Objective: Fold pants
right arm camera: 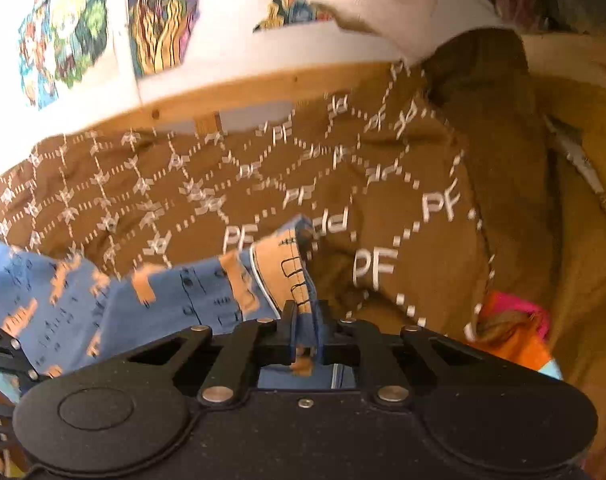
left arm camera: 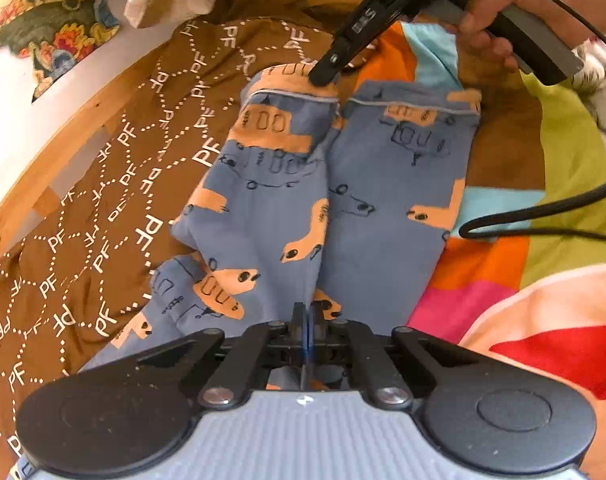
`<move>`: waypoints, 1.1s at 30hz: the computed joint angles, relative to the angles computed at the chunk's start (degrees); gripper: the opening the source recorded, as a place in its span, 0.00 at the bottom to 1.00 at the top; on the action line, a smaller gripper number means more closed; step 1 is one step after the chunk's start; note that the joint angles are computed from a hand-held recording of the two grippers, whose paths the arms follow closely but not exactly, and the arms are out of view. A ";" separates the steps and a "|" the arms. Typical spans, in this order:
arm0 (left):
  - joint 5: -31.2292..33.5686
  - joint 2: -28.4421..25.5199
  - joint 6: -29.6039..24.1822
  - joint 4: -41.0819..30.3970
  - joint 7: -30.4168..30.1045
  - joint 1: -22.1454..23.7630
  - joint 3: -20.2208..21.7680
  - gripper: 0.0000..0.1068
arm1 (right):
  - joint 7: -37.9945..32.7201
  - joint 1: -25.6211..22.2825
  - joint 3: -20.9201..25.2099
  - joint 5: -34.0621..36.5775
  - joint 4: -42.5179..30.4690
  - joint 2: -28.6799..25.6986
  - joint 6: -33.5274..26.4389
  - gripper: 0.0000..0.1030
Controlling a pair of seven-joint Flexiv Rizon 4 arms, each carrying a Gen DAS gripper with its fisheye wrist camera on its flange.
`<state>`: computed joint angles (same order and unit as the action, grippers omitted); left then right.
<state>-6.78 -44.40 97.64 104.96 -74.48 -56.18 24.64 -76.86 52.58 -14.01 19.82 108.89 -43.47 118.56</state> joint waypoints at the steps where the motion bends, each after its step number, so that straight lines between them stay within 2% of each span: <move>1: 0.03 0.63 0.31 0.41 -0.08 0.86 -0.92 0.00 | 0.14 -0.12 0.08 0.29 0.32 0.56 0.39 0.08; 3: 0.32 2.70 0.85 1.82 0.23 3.49 -3.80 0.00 | 0.53 -0.42 0.39 1.49 1.36 2.30 1.49 0.08; 6: 1.15 6.18 2.35 4.43 1.30 9.37 -10.48 0.00 | 0.71 -0.38 0.71 3.69 3.50 5.57 1.79 0.07; 7: 1.33 6.90 2.54 4.98 1.80 10.47 -11.75 0.00 | 0.63 0.22 0.41 4.87 4.60 6.84 1.59 0.03; 9: 1.98 8.00 2.58 5.93 3.19 12.24 -13.85 0.00 | 0.25 2.33 -1.07 7.71 6.98 9.21 0.76 0.00; 11: 2.31 8.06 2.57 6.28 4.31 12.32 -14.26 0.00 | -0.20 6.83 -5.21 11.31 9.50 11.13 -1.85 0.00; 13: 2.19 7.39 2.40 6.13 4.93 11.08 -13.36 0.00 | 1.09 8.03 -6.02 11.45 11.73 12.18 -3.81 0.00; 15: 1.68 6.59 2.09 5.78 5.04 9.58 -12.12 0.00 | 3.20 5.36 -2.86 8.91 13.10 12.30 -4.75 0.00; 17: 1.17 6.17 1.79 5.57 4.93 8.99 -11.69 0.00 | 4.64 6.82 -4.20 7.82 13.48 11.21 -6.18 0.17; 19: 0.90 6.16 1.33 5.38 4.81 8.61 -11.27 0.00 | 5.46 7.86 -5.31 6.08 13.58 9.99 -6.25 0.22; 22: 1.03 6.41 0.60 5.13 4.64 8.18 -10.61 0.00 | 9.07 4.22 -1.76 3.75 12.74 8.70 -4.55 0.34; 28: 1.96 6.19 -0.42 4.57 3.28 6.83 -8.98 0.00 | 16.39 -0.15 1.23 2.56 10.67 6.53 -3.81 0.35; 30: 2.27 5.92 -0.55 4.24 2.60 5.65 -7.59 0.00 | 17.22 -0.69 1.34 1.52 10.30 6.14 -3.68 0.32; 32: 2.38 5.77 -0.46 4.06 1.67 4.58 -6.29 0.00 | 17.07 -0.12 0.21 0.63 10.20 5.84 -3.94 0.13; 33: 2.42 5.81 -0.41 4.06 1.31 4.25 -5.85 0.00 | 16.94 0.93 -1.04 0.79 10.25 5.67 -4.03 0.13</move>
<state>-4.36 -38.59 97.23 109.02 -73.17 -51.93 18.80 -59.92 53.50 -15.05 20.61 119.14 -37.79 114.53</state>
